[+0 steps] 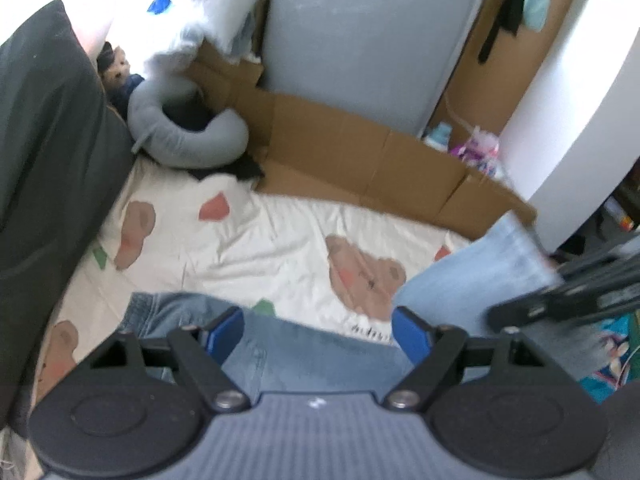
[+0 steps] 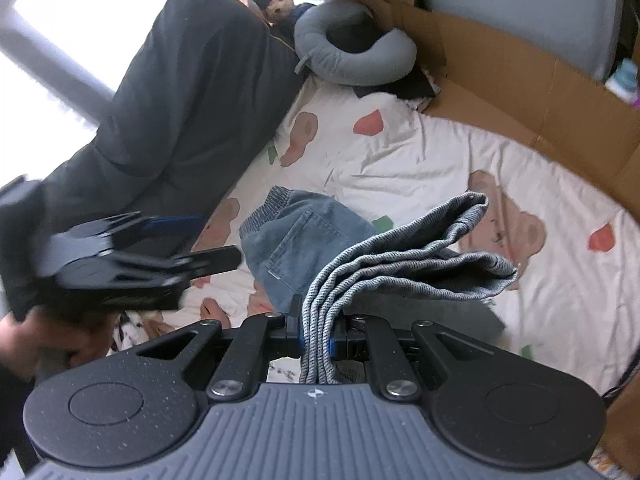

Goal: Fold clothes
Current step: 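Open and withdraw the left tool while the right tool holds the folded jeans edge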

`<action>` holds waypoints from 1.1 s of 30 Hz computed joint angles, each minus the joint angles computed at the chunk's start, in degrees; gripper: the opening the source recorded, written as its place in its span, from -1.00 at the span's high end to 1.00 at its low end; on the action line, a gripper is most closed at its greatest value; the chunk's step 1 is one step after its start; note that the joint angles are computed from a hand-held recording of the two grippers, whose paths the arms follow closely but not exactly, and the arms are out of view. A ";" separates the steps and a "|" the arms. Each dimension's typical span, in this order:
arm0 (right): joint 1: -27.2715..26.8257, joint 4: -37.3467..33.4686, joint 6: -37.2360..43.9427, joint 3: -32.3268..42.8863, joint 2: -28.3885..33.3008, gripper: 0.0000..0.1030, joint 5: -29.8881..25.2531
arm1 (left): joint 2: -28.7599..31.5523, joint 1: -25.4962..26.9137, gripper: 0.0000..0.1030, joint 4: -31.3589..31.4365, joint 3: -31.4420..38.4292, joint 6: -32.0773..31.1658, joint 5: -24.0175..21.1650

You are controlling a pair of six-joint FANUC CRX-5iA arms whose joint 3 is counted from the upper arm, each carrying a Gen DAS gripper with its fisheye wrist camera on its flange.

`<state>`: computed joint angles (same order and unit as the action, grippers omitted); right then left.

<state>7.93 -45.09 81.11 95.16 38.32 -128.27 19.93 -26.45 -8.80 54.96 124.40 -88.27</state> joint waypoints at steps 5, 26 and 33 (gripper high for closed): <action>3.38 5.94 4.67 -17.92 -6.68 0.82 9.06 | 2.42 1.08 -0.59 0.04 4.10 0.72 -2.23; 14.42 11.50 3.10 -42.44 -10.31 0.81 26.66 | -1.67 6.06 -0.58 -13.95 1.27 0.88 -14.92; 17.85 13.09 1.34 -49.32 -11.10 0.80 34.03 | -4.17 7.34 -0.57 -14.40 -1.06 -1.06 -15.21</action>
